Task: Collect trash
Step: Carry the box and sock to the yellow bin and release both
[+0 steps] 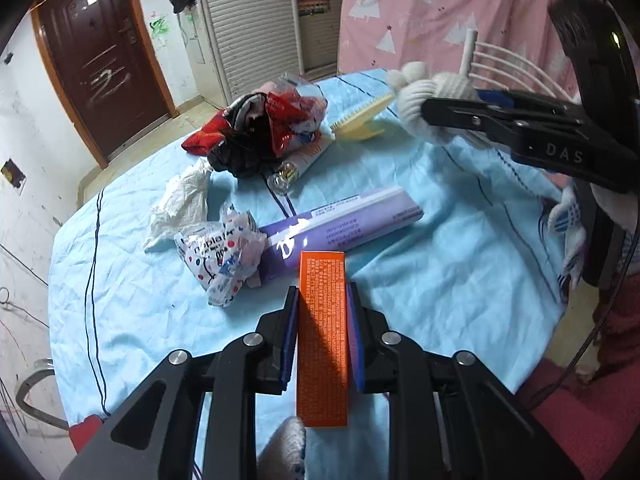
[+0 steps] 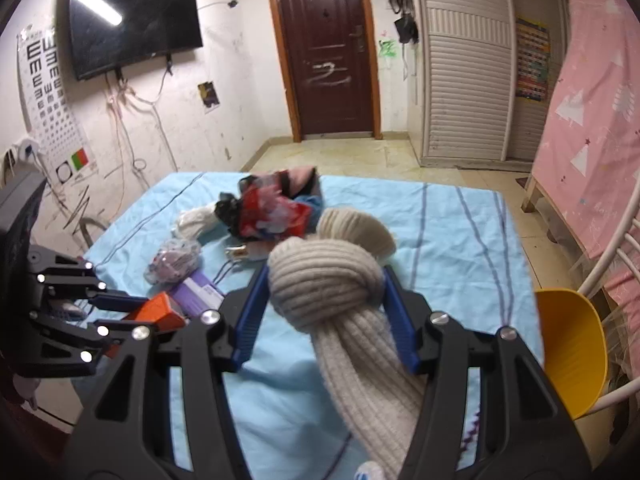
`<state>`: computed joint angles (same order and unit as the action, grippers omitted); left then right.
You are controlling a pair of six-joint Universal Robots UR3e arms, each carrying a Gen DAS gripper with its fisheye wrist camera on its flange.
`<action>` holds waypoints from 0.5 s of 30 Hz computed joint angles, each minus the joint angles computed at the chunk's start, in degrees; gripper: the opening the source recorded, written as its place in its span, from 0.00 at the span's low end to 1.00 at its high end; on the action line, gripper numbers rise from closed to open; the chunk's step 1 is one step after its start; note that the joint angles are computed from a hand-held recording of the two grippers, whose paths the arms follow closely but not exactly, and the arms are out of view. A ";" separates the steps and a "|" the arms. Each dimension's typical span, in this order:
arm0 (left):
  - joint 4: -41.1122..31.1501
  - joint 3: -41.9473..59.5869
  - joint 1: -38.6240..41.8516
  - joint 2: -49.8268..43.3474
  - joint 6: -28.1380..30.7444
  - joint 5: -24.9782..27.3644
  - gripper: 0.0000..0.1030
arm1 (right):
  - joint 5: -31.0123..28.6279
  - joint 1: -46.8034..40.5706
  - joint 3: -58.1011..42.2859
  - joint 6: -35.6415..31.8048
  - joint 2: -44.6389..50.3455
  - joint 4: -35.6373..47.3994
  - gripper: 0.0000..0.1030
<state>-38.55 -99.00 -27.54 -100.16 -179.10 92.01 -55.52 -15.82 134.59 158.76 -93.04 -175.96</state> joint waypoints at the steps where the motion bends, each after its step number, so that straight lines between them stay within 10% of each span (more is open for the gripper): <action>1: -0.18 0.46 0.01 0.05 -0.36 -0.25 0.13 | 0.83 -1.20 0.49 -0.07 -0.59 -0.06 0.52; 15: -5.45 21.00 -5.23 -9.42 -2.85 2.70 0.13 | 13.46 -22.49 6.09 -7.03 -9.31 7.77 0.52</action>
<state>-44.01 -78.00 -32.77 -109.58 -181.96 94.71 -42.06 -38.31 140.68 151.73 -102.34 -168.19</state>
